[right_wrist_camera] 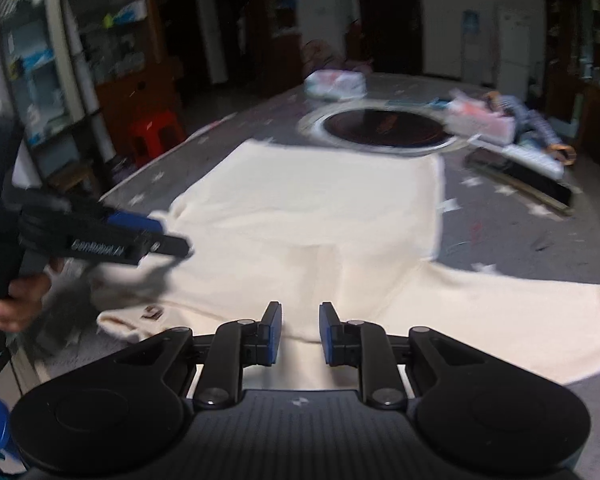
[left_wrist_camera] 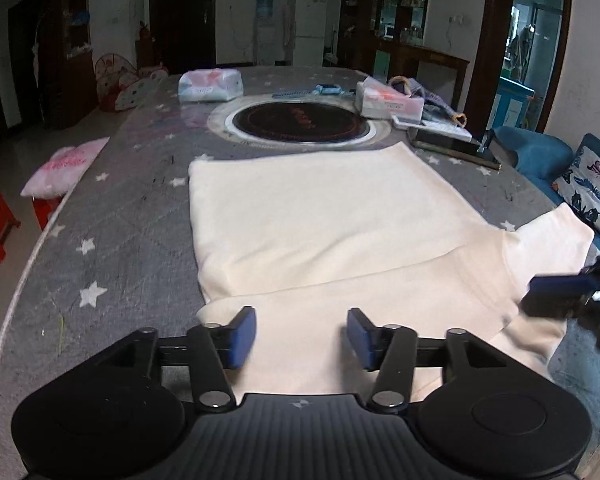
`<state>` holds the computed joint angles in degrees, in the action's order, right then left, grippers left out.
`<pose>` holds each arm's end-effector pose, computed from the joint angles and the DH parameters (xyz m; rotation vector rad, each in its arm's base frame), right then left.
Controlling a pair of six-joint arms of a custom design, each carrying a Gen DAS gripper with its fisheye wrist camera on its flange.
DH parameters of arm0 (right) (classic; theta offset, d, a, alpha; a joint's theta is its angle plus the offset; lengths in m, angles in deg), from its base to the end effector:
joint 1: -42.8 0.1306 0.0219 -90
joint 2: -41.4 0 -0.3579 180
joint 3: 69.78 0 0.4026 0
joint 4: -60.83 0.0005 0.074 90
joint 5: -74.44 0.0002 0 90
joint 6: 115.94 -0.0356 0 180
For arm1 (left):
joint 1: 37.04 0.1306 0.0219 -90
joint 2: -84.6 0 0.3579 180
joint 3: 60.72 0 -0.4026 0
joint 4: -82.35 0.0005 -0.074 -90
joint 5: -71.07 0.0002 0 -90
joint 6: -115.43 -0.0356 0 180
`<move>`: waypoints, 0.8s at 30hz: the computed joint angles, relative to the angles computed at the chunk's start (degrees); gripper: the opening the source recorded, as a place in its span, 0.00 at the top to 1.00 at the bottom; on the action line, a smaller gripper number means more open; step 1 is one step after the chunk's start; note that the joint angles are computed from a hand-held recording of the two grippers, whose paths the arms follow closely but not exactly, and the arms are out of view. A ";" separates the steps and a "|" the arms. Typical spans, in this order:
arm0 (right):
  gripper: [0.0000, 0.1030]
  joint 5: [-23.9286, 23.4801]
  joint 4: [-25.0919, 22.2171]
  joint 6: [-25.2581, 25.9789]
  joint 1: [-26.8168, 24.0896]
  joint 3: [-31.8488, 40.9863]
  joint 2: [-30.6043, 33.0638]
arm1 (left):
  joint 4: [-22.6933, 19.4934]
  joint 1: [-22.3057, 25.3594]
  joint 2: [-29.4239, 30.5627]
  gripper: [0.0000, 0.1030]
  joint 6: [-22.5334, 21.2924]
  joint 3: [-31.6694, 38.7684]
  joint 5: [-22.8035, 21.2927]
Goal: Fold clothes
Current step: 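Grasp the shirt hem with the left tool, smooth it flat, release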
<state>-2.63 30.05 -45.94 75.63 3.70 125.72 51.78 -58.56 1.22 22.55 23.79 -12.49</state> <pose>0.3937 0.2439 0.3387 -0.1395 2.2807 0.2244 0.4980 -0.2012 0.3274 0.5479 2.2628 -0.2944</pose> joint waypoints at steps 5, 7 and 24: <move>0.82 5.51 -1.19 -3.46 -2.83 -3.74 -4.92 | 1.69 -1.02 -1.25 0.24 -0.88 -0.94 -1.64; 0.81 7.63 -2.05 -4.82 -4.34 -5.03 -6.25 | 1.87 -1.25 -1.61 0.16 -1.14 -1.13 -1.85; 0.75 13.91 -2.35 -18.78 -18.87 -14.28 -12.39 | 4.15 -1.97 -3.11 0.00 0.32 -2.74 -1.16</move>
